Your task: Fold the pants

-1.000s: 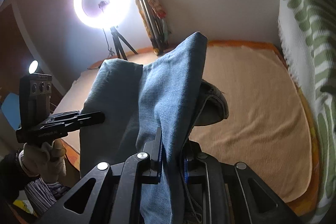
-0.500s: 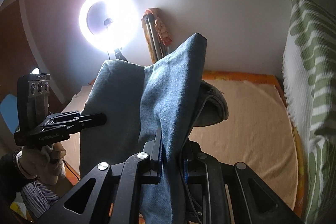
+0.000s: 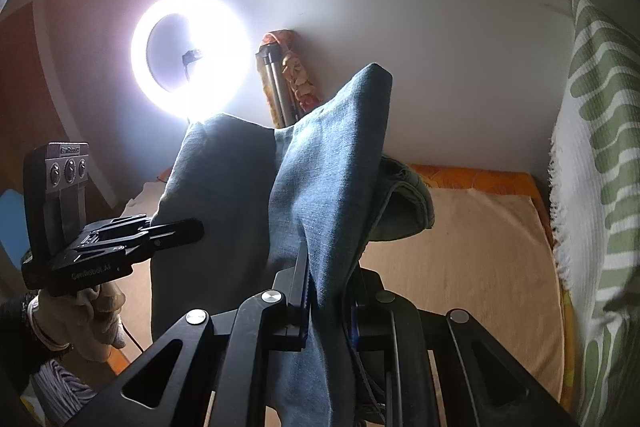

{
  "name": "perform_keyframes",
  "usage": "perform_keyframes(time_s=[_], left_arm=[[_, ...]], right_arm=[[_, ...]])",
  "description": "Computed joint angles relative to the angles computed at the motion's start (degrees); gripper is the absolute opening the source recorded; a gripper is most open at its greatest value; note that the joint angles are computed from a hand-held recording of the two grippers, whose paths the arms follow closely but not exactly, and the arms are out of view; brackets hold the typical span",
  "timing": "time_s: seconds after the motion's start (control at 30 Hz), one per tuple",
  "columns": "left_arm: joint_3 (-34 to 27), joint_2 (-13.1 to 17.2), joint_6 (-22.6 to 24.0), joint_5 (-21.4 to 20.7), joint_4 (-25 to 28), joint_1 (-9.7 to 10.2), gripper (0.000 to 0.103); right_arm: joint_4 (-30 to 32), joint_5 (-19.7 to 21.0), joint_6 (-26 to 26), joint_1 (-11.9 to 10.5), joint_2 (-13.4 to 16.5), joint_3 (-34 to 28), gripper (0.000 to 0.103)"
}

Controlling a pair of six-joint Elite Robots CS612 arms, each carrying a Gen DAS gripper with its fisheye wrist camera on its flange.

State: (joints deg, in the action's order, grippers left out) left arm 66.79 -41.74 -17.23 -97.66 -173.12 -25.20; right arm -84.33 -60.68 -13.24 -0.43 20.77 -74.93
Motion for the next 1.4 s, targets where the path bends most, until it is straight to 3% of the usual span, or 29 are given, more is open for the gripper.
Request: perform_keyframes(time_s=[0.13,0.27,0.57,0.7,0.77,0.8,0.87,1.0,1.07,1.27,1.33,1.4], left_arm=[[-4.58,2.63,0.69,-0.23,3.10,0.51,0.013],[-12.11,7.14,-0.92,-1.21,7.43,1.30,0.013],[-35.37,20.58,-1.61,0.10,20.95,2.33,0.013],[-46.68,26.64,-2.21,3.25,28.37,2.24,0.013],[-51.87,29.33,-3.83,3.60,32.34,2.40,0.014],[-52.37,29.62,-4.07,4.04,33.02,2.39,0.015],[-50.78,28.84,-3.75,5.92,33.23,2.19,0.016],[-47.44,26.93,-2.97,9.30,32.67,1.89,0.020],[-44.32,25.22,-4.50,8.95,30.92,2.17,0.020],[-28.92,16.54,-1.71,10.61,21.44,1.76,0.021],[-24.28,13.77,-0.57,11.85,18.44,1.47,0.029],[-19.61,11.01,-0.31,12.72,15.11,1.17,0.048]], right_arm=[[-2.56,-0.76,0.39,0.20,-1.55,4.70,0.013],[-6.67,-1.92,1.52,0.27,-3.77,11.53,0.013],[-19.67,-4.79,3.10,0.57,-10.62,31.92,0.012],[-25.59,-8.29,2.55,1.01,-14.37,42.22,0.013],[-27.44,-10.77,2.14,1.29,-16.10,46.38,0.017],[-28.53,-12.38,3.19,1.32,-16.79,48.13,0.027],[-30.08,-14.63,5.36,1.21,-16.88,48.80,0.043],[-28.66,-14.57,5.95,0.77,-14.96,44.54,0.043],[-27.06,-14.48,5.91,0.68,-13.43,41.01,0.043],[-22.14,-13.56,5.84,0.50,-9.15,30.51,0.043],[-20.24,-13.60,6.03,0.52,-7.64,26.70,0.043],[-19.00,-13.04,5.82,0.53,-6.07,23.27,0.047]])
